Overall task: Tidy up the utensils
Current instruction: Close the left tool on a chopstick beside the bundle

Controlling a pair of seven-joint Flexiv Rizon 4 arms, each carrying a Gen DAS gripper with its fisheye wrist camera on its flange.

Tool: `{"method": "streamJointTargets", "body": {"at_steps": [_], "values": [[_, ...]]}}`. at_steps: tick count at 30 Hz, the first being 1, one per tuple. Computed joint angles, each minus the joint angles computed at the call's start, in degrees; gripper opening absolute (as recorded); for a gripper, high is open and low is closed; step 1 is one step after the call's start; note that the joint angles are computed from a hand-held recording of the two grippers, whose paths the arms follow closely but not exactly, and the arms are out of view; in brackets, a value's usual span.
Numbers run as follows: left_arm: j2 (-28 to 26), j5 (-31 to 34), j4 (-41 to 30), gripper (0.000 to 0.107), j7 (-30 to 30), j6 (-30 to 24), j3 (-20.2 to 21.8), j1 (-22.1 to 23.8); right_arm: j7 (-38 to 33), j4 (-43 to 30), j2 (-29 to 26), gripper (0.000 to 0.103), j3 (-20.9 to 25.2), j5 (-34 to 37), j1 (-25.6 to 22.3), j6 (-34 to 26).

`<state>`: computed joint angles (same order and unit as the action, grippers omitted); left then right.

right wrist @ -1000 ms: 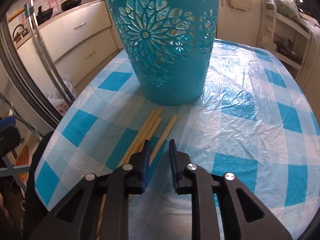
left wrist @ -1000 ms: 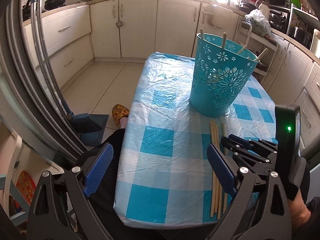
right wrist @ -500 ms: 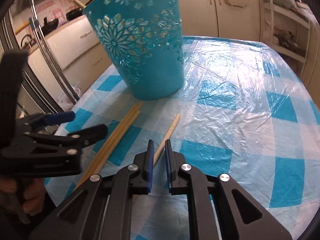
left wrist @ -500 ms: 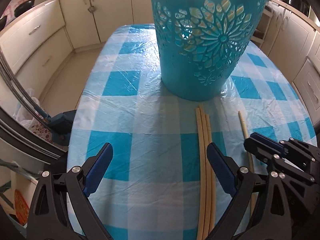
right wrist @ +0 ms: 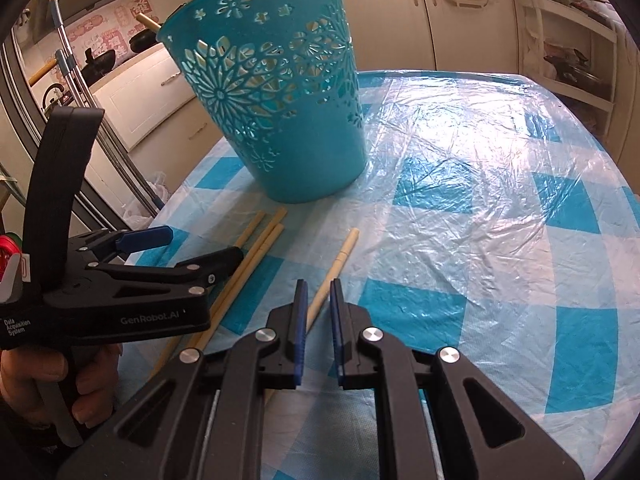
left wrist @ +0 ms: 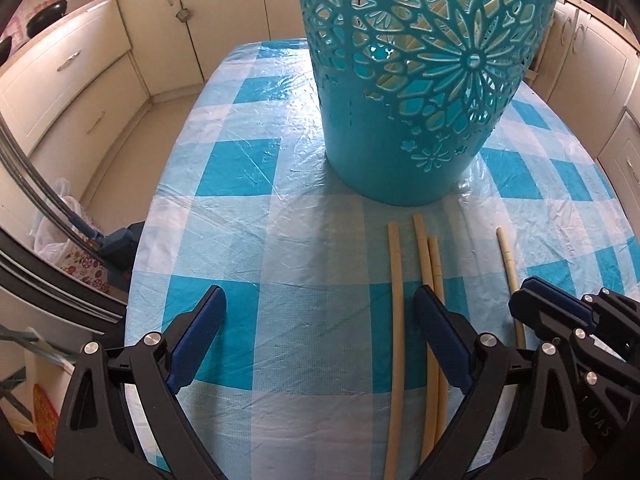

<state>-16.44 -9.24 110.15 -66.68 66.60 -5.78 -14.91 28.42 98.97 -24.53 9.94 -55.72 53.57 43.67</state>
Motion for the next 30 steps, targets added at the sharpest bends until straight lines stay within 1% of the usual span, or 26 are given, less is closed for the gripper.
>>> {"method": "streamJointTargets", "body": {"at_steps": [2,4,6,10,16,18,21,23,24,25,26,27,29,30], "values": [[0.1,-0.1,0.1,0.091,0.0,0.0,-0.1,0.0,-0.1,-0.5,-0.3,0.014,0.0,0.2,0.1,-0.3],[0.1,-0.1,0.0,0.091,0.1,0.0,-0.1,0.1,-0.8,-1.4,-1.0,0.019,0.0,0.7,0.2,-0.5],[-0.1,-0.1,0.0,0.091,0.1,0.2,0.0,0.1,-2.9,-3.0,-1.6,0.021,0.2,2.5,0.5,-2.2],[-0.6,-0.2,-0.5,0.091,0.0,0.5,-0.1,0.1,-8.2,-6.3,-2.9,0.022,0.4,5.8,1.5,-7.1],[-1.7,-1.3,-1.1,0.09,0.8,1.3,-0.7,0.5,-11.3,-7.9,-3.5,0.022,-0.1,8.2,1.7,-9.7],[-1.8,-1.9,-0.9,0.086,1.4,2.0,-1.1,0.6,-12.2,-7.9,-3.5,0.022,-0.2,8.5,1.4,-9.6],[-2.0,-3.2,-0.6,0.076,2.8,3.3,-1.9,0.9,-14.6,-8.6,-4.0,0.02,-0.3,9.0,1.2,-10.2],[-1.8,-4.1,-0.1,0.064,3.8,4.1,-2.4,1.0,-16.6,-8.9,-4.2,0.019,-0.3,9.2,1.1,-10.3],[-1.8,-4.8,0.2,0.061,4.5,4.6,-2.9,1.2,-17.4,-9.0,-4.3,0.019,-0.3,9.2,1.0,-10.1],[-1.6,-5.6,0.7,0.055,5.1,5.3,-3.3,1.4,-18.0,-8.9,-4.3,0.019,-0.4,9.2,1.0,-9.6],[-1.6,-6.1,0.9,0.05,5.6,5.6,-3.4,1.4,-18.5,-8.5,-4.2,0.019,-0.4,9.0,0.8,-8.6],[-1.4,-6.6,1.4,0.047,5.9,6.0,-3.6,1.5,-19.0,-8.1,-4.1,0.019,-0.4,8.7,0.7,-7.4],[-1.2,-7.3,1.8,0.035,5.9,6.6,-3.5,1.4,-20.0,-7.8,-4.3,0.018,-0.4,8.0,0.6,-5.1],[-1.2,-7.6,1.8,0.033,5.6,6.6,-3.4,1.4,-20.8,-8.0,-4.6,0.017,-0.5,7.9,0.7,-4.5]]}}
